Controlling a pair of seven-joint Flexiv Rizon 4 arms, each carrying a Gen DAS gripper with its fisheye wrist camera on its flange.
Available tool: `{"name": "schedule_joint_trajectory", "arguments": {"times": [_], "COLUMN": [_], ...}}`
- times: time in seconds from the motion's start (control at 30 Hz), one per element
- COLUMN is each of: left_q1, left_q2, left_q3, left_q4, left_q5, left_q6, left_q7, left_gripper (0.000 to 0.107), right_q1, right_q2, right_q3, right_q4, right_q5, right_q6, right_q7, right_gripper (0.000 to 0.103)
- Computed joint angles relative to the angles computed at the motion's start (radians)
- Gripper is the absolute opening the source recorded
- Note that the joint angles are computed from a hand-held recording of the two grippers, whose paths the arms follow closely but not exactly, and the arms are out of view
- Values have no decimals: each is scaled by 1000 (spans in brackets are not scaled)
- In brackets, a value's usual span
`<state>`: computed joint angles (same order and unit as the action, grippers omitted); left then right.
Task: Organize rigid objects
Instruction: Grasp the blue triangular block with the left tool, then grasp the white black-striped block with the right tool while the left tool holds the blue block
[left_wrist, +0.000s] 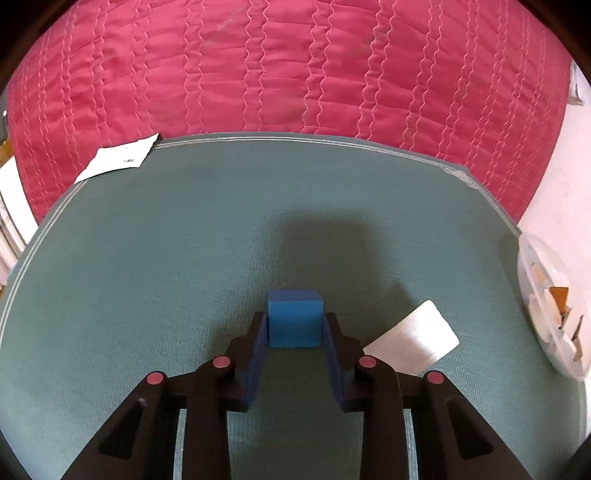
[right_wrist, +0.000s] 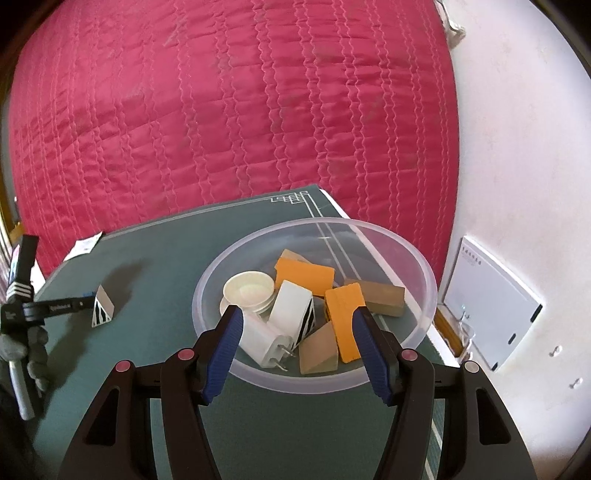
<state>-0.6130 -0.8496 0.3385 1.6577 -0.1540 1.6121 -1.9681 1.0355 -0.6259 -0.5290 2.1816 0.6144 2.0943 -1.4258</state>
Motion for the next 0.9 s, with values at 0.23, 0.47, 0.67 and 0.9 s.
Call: {"name": "schedule_joint_trajectory", "arguments": {"times": [0.23,0.47,0.67,0.9], "left_q1": [-18,-100,-113,-80], "left_q2": [20,47,83,111], "left_q3": [17,108,116,61], "left_q4": [54,140,234,296], "left_q5": [-18,-72,-142,-218], "left_q6": [55,120,194,269], "left_q7": [-1,28,67,121], "left_gripper": [31,31,31,32], "right_q1": [-110,-360,-455,-488], "right_q2": [68,72,-5,-94], "right_q3": [168,471,611,655], "right_q4": [-6,-85,-208,-342], "right_q5": [-135,-416,-597,-712], "right_q6": [-62,-165,-251,-326], "right_q7": [44,169,267,391], "right_gripper": [63,63,63,63]}}
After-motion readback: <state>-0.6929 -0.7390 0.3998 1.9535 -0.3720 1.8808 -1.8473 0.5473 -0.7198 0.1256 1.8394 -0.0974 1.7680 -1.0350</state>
